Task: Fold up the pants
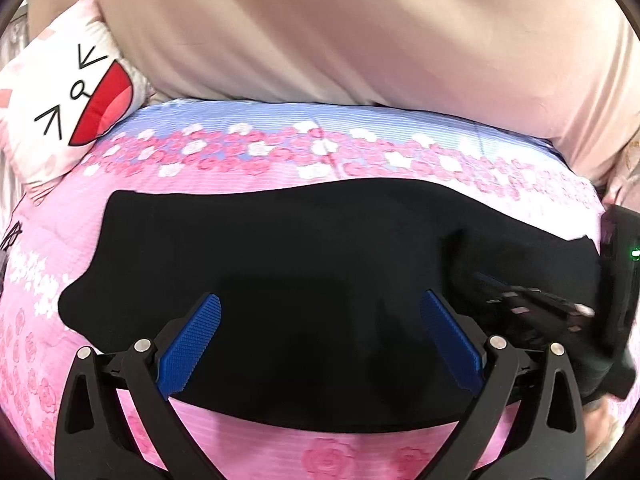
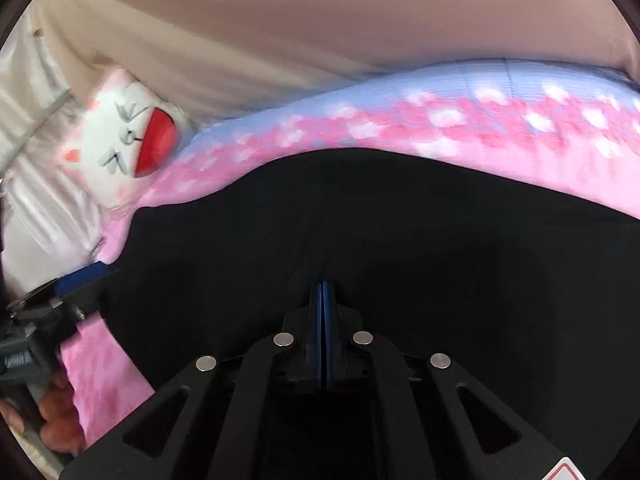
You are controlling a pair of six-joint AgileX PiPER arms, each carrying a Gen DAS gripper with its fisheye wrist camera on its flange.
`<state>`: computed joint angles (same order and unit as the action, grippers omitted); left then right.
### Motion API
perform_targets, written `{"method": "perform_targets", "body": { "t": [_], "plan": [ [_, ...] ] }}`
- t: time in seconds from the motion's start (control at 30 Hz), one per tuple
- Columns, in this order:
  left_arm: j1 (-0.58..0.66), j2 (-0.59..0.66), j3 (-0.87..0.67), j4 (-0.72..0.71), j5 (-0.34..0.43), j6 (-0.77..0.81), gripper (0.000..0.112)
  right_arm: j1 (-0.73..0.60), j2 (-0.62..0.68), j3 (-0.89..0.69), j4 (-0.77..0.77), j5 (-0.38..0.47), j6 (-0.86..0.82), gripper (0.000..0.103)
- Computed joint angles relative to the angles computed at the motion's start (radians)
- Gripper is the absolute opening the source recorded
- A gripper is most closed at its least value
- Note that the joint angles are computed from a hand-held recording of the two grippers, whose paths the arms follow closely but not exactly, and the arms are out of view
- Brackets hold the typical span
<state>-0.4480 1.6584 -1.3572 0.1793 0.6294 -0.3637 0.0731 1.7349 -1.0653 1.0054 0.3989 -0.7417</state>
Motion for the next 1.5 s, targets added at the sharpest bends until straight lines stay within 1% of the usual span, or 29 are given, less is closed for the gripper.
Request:
{"method": "perform_targets", "body": {
  "t": [0.03,0.1,0.17,0.2,0.3,0.33,0.4,0.43,0.47,0.5,0.57,0.6,0.63,0.67,0.73,0.77,0.8,0.83,0.87,0.93,1.0,1.03,1.13,1.2,1.27,1.3,1.37,1.43,1.5],
  "plan": [
    [-0.011,-0.001,-0.004,-0.003,0.000,0.005,0.098,-0.011,0.003,-0.019,-0.034,0.029,0.035,0.001],
    [-0.039,-0.001,-0.018,0.012,0.001,-0.004,0.098,-0.061,-0.049,0.013,-0.007,0.060,0.000,0.001],
    [-0.070,0.009,-0.040,-0.012,0.000,0.017,0.098,-0.177,-0.180,0.113,0.103,0.089,-0.104,0.001],
    [-0.086,0.024,-0.060,-0.030,0.005,0.033,0.098,-0.240,-0.242,0.148,0.103,0.094,-0.110,0.002],
    [-0.155,0.084,-0.124,-0.033,0.012,0.036,0.098,-0.434,-0.380,0.191,-0.091,0.093,0.015,0.006],
    [-0.187,0.121,-0.155,-0.009,0.009,0.014,0.098,-0.470,-0.388,0.185,-0.129,0.106,0.040,0.007],
    [-0.239,0.196,-0.218,0.097,0.039,-0.082,0.098,-0.569,-0.364,0.169,-0.105,0.180,-0.008,0.007],
    [-0.266,0.250,-0.269,0.178,0.089,-0.151,0.098,-0.598,-0.303,0.148,-0.123,0.215,-0.020,0.007],
    [-0.279,0.315,-0.325,0.218,0.149,-0.183,0.098,-0.608,-0.235,0.127,-0.169,0.209,-0.022,0.005],
    [-0.277,0.352,-0.349,0.219,0.169,-0.184,0.098,-0.632,-0.168,0.122,-0.174,0.194,-0.064,0.000],
    [-0.241,0.342,-0.310,0.128,0.107,-0.167,0.098,-0.695,-0.144,0.114,-0.066,0.264,-0.081,0.000],
    [-0.229,0.339,-0.307,0.093,0.106,-0.153,0.098,-0.710,-0.175,0.128,-0.032,0.271,-0.091,0.001],
    [-0.230,0.340,-0.310,0.097,0.110,-0.151,0.098,-0.684,-0.232,0.147,-0.001,0.238,-0.137,0.009],
    [-0.234,0.341,-0.312,0.110,0.112,-0.158,0.098,-0.653,-0.261,0.157,0.000,0.207,-0.163,0.010],
    [-0.254,0.345,-0.307,0.169,0.108,-0.213,0.098,-0.596,-0.200,0.108,-0.116,0.157,-0.106,0.008],
    [-0.262,0.344,-0.301,0.191,0.105,-0.236,0.098,-0.598,-0.124,0.074,-0.154,0.133,-0.092,0.000],
    [-0.268,0.341,-0.296,0.207,0.104,-0.251,0.098,-0.615,-0.077,0.049,-0.152,0.148,-0.094,0.000],
    [-0.268,0.338,-0.296,0.197,0.104,-0.242,0.098,-0.653,-0.070,0.026,-0.110,0.204,-0.060,0.000],
    [-0.269,0.329,-0.299,0.198,0.120,-0.241,0.098,-0.672,-0.093,0.040,-0.070,0.220,-0.060,0.000],
    [-0.264,0.253,-0.220,0.257,0.086,-0.288,0.098,-0.640,-0.229,0.114,-0.069,0.150,-0.056,0.012],
    [-0.249,0.162,-0.121,0.378,0.051,-0.399,0.098,-0.584,-0.319,0.157,-0.132,0.113,-0.015,0.012],
    [-0.225,0.122,-0.081,0.397,0.033,-0.419,0.098,-0.539,-0.360,0.180,-0.210,0.092,0.051,0.012],
    [-0.076,0.020,0.024,0.317,0.002,-0.361,0.098,-0.425,-0.398,0.249,-0.411,0.007,0.242,0.012],
    [0.066,-0.028,0.092,0.224,-0.011,-0.286,0.098,-0.399,-0.423,0.294,-0.474,-0.012,0.315,0.012],
    [0.183,-0.053,0.148,0.202,-0.022,-0.271,0.098,-0.358,-0.437,0.336,-0.533,-0.052,0.412,0.012],
    [0.250,-0.062,0.166,0.159,-0.026,-0.229,0.098,-0.359,-0.466,0.357,-0.543,-0.043,0.423,0.012],
    [0.394,-0.077,0.208,-0.024,-0.064,-0.063,0.098,-0.318,-0.494,0.379,-0.638,-0.039,0.522,0.013],
    [0.493,-0.054,0.223,-0.224,-0.099,0.073,0.098,-0.317,-0.526,0.391,-0.689,-0.015,0.560,0.019],
    [0.544,-0.018,0.205,-0.424,-0.079,0.201,0.098,-0.290,-0.552,0.401,-0.744,-0.005,0.631,0.028]
  ]
}}
